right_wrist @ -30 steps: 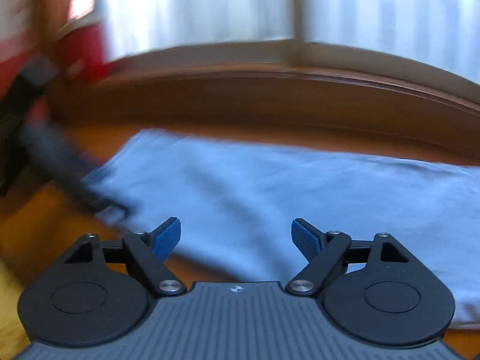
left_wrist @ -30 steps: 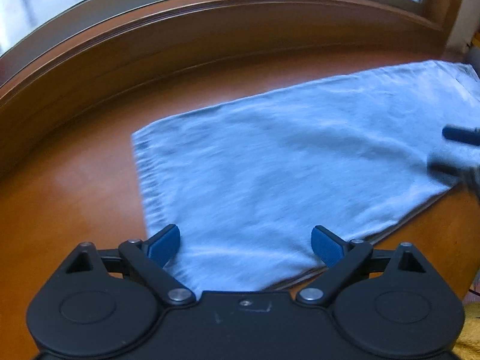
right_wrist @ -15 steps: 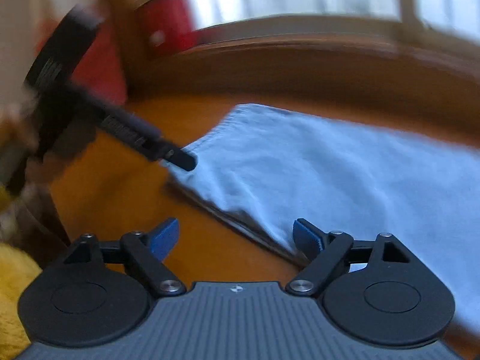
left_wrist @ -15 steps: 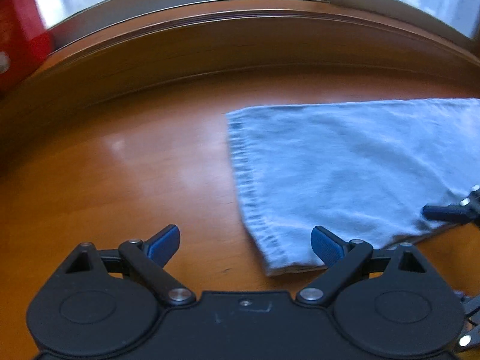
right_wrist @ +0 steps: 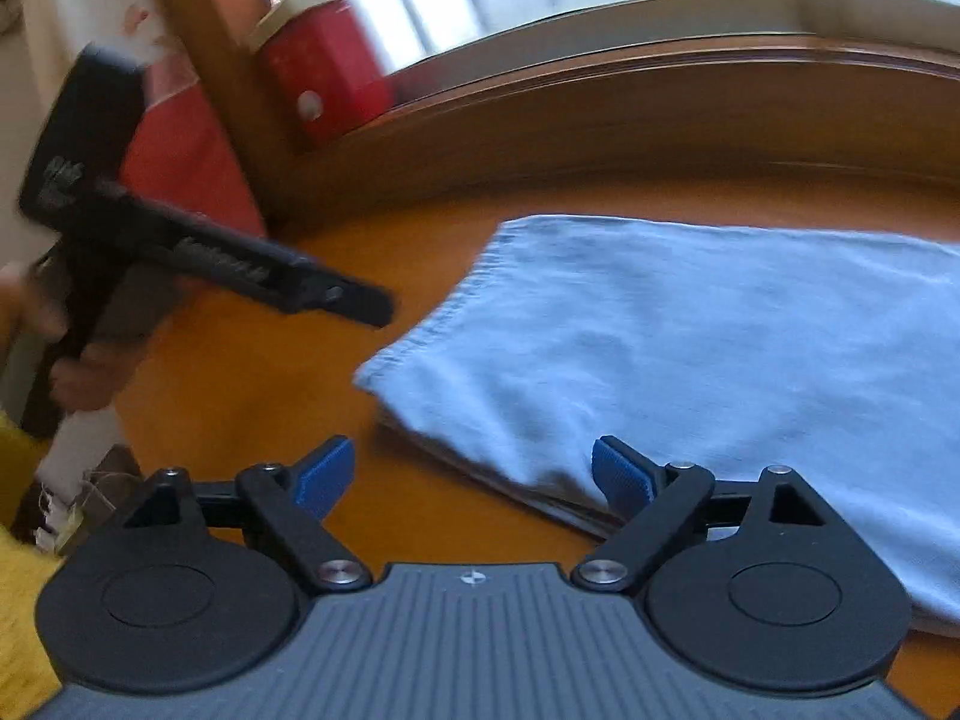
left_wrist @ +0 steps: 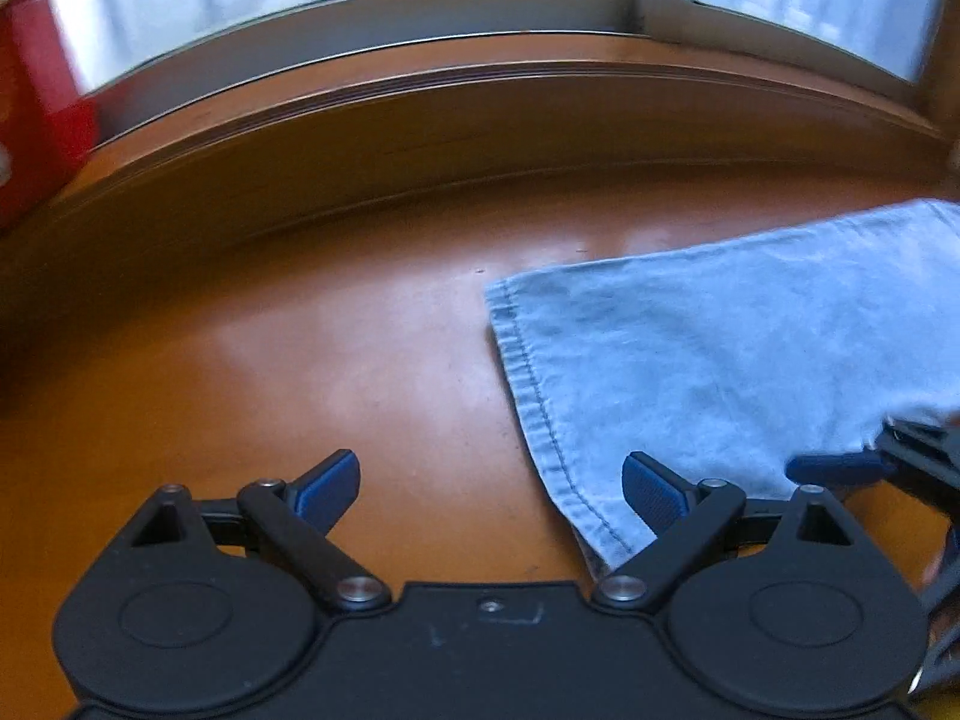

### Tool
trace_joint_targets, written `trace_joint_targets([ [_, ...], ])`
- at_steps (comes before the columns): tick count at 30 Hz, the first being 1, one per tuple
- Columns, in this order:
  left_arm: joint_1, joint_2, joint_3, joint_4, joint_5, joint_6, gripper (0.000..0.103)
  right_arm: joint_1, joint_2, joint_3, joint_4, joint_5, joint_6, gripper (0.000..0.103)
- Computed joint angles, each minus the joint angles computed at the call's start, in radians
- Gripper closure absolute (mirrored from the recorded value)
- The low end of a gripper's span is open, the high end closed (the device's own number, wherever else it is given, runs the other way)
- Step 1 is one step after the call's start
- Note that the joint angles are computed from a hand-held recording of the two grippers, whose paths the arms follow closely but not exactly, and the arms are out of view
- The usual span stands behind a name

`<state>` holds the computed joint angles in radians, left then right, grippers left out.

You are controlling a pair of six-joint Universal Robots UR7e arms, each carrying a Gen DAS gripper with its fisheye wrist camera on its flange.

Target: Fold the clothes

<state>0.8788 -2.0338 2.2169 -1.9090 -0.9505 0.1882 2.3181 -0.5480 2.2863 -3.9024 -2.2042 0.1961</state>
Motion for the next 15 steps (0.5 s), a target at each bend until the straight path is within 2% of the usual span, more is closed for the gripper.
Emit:
trace_joint_targets([
  [2, 0.056, 0.044, -0.040, -0.022, -0.050, 0.113, 0.009, 0.033, 0.019, -0.035, -0.016, -0.085, 0.070, 0.015],
  [4, 0.105, 0.074, -0.074, -0.043, -0.088, 0.208, 0.009, 0.067, 0.049, -0.090, -0.008, -0.236, 0.140, 0.015],
  [6, 0.152, 0.105, -0.106, -0.057, -0.124, 0.282, 0.009, 0.079, 0.079, -0.130, 0.045, -0.323, 0.217, 0.015],
  [7, 0.168, 0.115, -0.122, -0.049, -0.136, 0.300, 0.009, 0.080, 0.086, -0.138, 0.086, -0.329, 0.271, 0.014],
  [9, 0.197, 0.132, -0.149, -0.039, -0.159, 0.342, 0.009, 0.119, 0.120, -0.187, 0.135, -0.343, 0.308, 0.014],
  [11, 0.219, 0.146, -0.169, -0.034, -0.180, 0.386, 0.009, 0.125, 0.159, -0.251, 0.161, -0.298, 0.288, 0.009],
  [13, 0.235, 0.158, -0.189, -0.034, -0.205, 0.421, 0.009, 0.129, 0.198, -0.315, 0.189, -0.254, 0.267, 0.010],
  [15, 0.248, 0.176, -0.208, -0.034, -0.226, 0.439, 0.009, 0.142, 0.202, -0.342, 0.201, -0.284, 0.237, 0.014],
])
